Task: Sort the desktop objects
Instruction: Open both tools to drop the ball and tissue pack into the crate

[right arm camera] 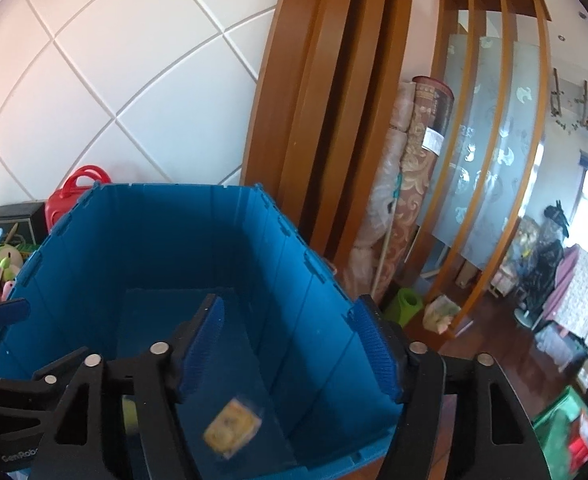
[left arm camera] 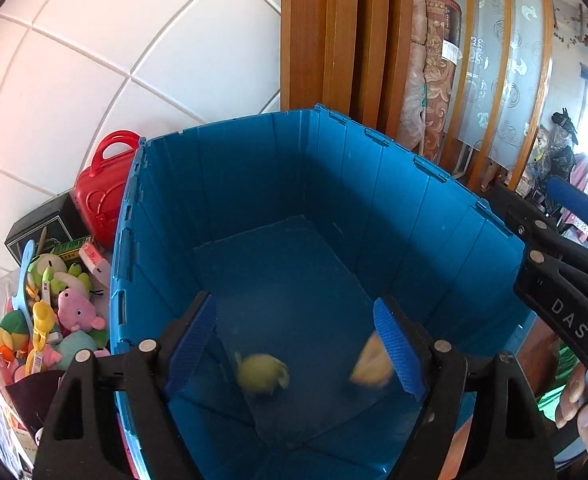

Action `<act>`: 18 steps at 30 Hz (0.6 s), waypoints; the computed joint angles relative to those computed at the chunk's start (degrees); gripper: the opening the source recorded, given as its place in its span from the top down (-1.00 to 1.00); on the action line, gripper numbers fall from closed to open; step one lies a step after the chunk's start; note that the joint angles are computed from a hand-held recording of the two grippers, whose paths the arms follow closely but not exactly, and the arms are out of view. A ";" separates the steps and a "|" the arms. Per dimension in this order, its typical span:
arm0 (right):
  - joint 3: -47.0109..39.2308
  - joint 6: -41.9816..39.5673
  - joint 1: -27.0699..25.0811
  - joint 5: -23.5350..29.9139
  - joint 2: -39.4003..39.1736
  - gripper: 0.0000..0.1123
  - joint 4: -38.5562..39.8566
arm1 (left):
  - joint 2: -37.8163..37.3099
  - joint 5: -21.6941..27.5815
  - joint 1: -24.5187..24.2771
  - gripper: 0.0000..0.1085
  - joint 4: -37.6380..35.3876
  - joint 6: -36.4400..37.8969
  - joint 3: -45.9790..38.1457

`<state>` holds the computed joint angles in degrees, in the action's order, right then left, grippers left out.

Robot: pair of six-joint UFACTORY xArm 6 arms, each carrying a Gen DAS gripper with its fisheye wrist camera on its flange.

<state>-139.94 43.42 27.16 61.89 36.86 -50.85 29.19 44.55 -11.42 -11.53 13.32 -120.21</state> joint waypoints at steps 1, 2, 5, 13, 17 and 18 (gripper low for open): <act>1.66 0.63 0.07 -0.36 -1.06 -0.45 -0.62 | -0.22 0.06 -0.01 -0.48 -0.38 0.34 0.31; 2.36 0.73 0.04 -0.57 -1.57 -0.51 -0.92 | -0.38 0.13 0.00 -0.48 -0.61 0.62 0.50; 5.64 1.57 0.17 -1.50 -3.79 -0.83 -1.65 | -1.74 -0.74 -0.06 -0.48 -0.92 1.21 2.64; 8.84 1.81 1.10 0.56 -6.42 -0.83 -1.55 | -7.49 -3.26 0.56 -0.48 -4.55 5.36 10.75; 12.42 2.91 1.92 0.34 -8.81 -0.83 -2.07 | -10.83 -4.94 1.30 -0.48 -7.27 8.08 15.27; 13.27 3.18 2.10 0.15 -9.41 -0.83 -2.07 | -11.73 -5.66 1.39 -0.48 -7.52 8.54 16.60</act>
